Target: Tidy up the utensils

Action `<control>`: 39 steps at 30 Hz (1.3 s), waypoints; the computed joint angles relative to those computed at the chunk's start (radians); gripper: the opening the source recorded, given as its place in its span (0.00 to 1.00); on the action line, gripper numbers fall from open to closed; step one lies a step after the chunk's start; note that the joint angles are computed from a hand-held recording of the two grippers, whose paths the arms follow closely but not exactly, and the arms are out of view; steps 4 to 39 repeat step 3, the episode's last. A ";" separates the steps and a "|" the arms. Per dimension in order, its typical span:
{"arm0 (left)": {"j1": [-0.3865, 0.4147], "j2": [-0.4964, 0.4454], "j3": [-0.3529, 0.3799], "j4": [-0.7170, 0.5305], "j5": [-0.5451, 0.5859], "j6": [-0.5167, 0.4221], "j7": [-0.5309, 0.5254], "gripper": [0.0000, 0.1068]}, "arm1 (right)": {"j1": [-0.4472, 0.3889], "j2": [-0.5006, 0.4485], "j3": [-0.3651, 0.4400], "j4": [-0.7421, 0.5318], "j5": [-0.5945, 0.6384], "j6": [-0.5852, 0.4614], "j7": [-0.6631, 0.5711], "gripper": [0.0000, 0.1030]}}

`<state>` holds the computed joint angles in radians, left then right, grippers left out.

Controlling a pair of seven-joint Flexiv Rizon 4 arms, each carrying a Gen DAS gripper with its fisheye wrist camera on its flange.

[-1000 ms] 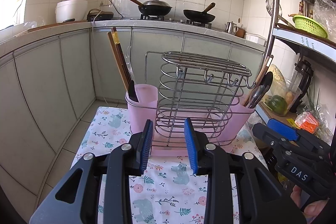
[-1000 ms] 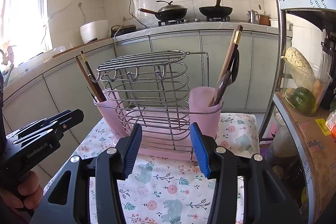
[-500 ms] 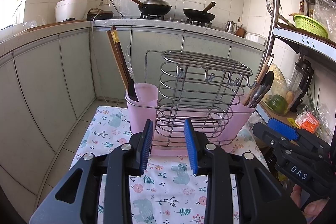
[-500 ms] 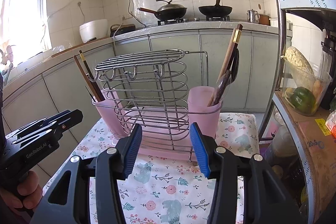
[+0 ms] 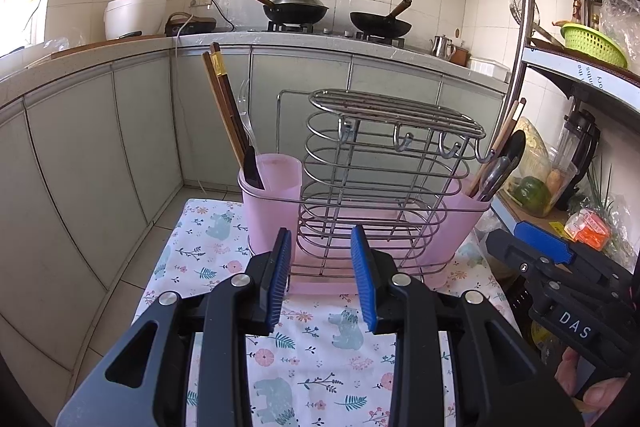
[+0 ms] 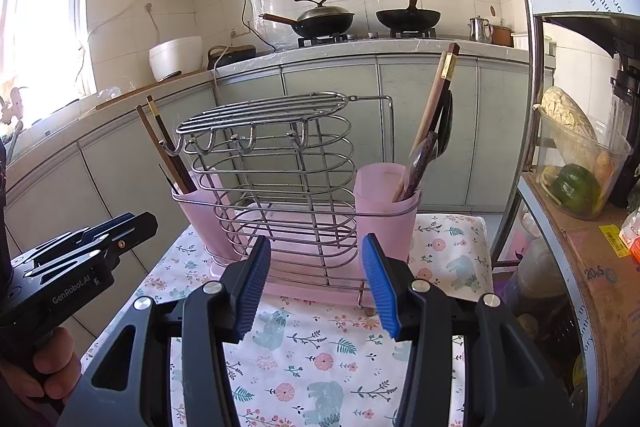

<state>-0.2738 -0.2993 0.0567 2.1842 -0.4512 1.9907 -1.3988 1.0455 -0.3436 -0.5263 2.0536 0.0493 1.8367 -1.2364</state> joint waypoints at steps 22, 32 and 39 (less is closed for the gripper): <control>0.003 0.000 -0.002 -0.001 0.005 -0.001 -0.003 0.29 | -0.009 0.000 0.007 -0.001 -0.003 0.000 -0.001 0.46; 0.003 0.000 -0.002 -0.001 0.005 -0.001 -0.003 0.29 | -0.009 0.000 0.007 -0.001 -0.003 0.000 -0.001 0.46; 0.003 0.000 -0.002 -0.001 0.005 -0.001 -0.003 0.29 | -0.009 0.000 0.007 -0.001 -0.003 0.000 -0.001 0.46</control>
